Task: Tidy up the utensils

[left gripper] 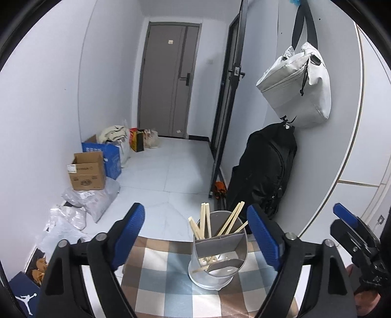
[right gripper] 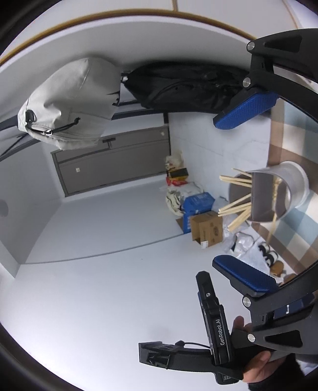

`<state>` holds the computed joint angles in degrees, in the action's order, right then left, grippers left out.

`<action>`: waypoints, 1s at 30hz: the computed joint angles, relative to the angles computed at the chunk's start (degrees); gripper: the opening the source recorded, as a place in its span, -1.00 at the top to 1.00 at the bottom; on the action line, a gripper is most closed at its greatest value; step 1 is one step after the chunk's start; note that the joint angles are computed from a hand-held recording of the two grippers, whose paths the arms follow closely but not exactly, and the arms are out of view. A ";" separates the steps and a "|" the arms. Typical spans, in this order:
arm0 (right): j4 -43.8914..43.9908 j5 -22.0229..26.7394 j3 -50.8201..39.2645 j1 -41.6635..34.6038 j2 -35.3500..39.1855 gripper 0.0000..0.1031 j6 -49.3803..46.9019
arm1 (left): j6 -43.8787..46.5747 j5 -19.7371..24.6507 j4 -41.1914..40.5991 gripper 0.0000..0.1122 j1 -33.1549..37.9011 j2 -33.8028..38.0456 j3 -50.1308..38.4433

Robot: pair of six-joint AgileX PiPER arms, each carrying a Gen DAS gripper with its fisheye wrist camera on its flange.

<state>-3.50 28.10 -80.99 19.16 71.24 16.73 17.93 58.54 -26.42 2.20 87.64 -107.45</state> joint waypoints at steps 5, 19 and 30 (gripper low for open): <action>-12.89 -1.86 5.95 4.69 -4.46 -1.00 10.84 | 0.59 -5.12 0.45 -0.65 0.49 -5.46 8.74; -49.49 1.51 21.32 18.23 -12.15 -1.00 46.64 | 9.05 -19.17 -4.02 -0.78 0.39 -18.57 33.02; -56.28 1.95 24.24 20.35 -12.13 -1.00 52.13 | 7.95 -23.97 -1.23 -0.78 -2.34 -20.13 38.92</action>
<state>-59.78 30.05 -56.75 39.51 59.11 68.86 25.88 34.57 -27.65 -0.14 67.51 -68.53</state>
